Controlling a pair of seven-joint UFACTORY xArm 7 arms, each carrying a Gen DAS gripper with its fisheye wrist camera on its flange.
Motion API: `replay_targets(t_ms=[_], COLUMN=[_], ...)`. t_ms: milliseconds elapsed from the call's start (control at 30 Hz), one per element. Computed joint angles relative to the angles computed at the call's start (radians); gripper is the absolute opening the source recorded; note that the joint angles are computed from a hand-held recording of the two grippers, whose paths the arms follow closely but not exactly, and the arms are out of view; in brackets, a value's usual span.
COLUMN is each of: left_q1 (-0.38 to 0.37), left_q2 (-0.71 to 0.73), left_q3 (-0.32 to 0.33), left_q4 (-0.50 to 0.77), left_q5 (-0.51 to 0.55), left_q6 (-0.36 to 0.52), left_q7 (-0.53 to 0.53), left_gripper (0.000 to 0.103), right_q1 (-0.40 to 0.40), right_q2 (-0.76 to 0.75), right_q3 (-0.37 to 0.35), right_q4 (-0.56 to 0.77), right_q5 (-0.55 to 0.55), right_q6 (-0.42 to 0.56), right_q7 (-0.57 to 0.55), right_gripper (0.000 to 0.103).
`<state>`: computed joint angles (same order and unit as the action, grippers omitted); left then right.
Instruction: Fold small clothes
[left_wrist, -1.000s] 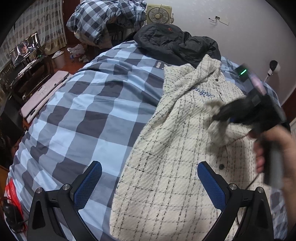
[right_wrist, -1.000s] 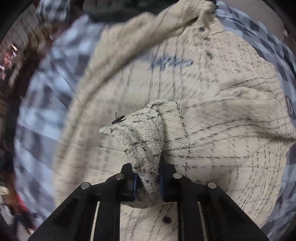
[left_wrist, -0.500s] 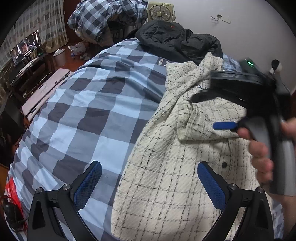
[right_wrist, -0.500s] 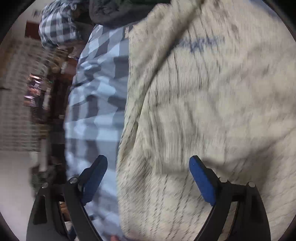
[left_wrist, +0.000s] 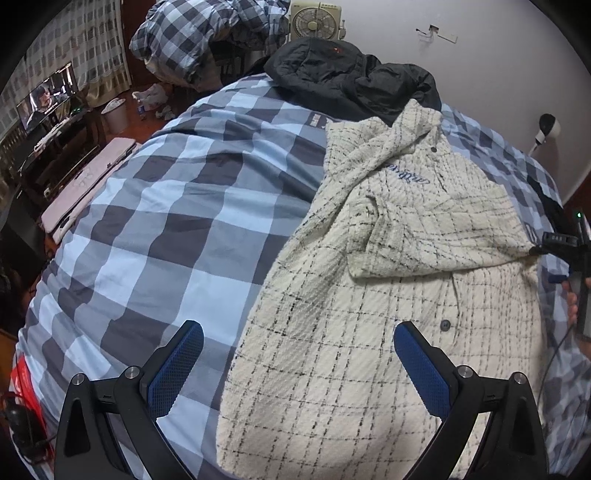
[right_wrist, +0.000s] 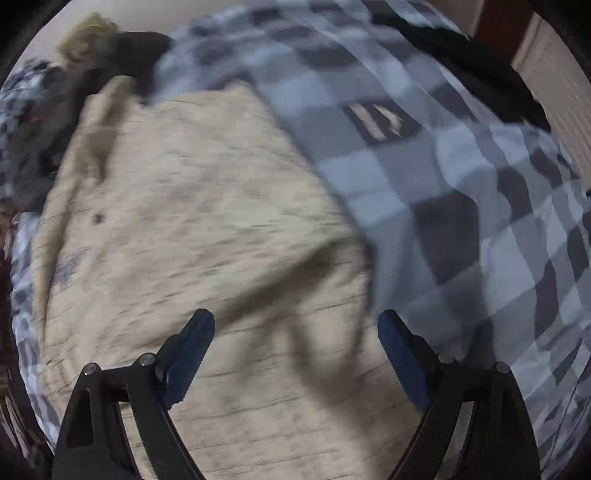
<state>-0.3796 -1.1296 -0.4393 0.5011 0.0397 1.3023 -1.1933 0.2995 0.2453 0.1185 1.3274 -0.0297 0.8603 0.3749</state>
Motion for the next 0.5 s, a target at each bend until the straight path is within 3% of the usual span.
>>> replay_targets(t_ms=[133, 300, 333, 433, 500], left_q1=[0.002, -0.005, -0.007, -0.017, -0.022], left_q2=[0.025, 0.058, 0.066, 0.078, 0.08], left_q3=[-0.007, -0.002, -0.002, -0.004, -0.001], left_q4=[0.001, -0.006, -0.005, -0.002, -0.001], left_q5=[0.005, 0.004, 0.005, 0.008, 0.009], left_q6=[0.004, -0.012, -0.013, -0.013, -0.011], left_q7=[0.002, -0.001, 0.0, 0.0, -0.002], left_gripper=[0.103, 0.103, 0.103, 0.103, 0.103], right_q1=[-0.043, 0.074, 0.068, 0.08, 0.093], right_q2=[0.026, 0.131, 0.151, 0.241, 0.3], right_q3=[0.025, 0.017, 0.011, 0.022, 0.026], right_q4=[0.029, 0.166, 0.173, 0.262, 0.334], right_q5=[0.177, 0.002, -0.014, -0.009, -0.009], right_q6=[-0.035, -0.067, -0.059, 0.0, 0.112], right_q7=[-0.045, -0.005, -0.026, -0.07, -0.112], right_gripper=[0.088, 0.088, 0.088, 0.088, 0.088])
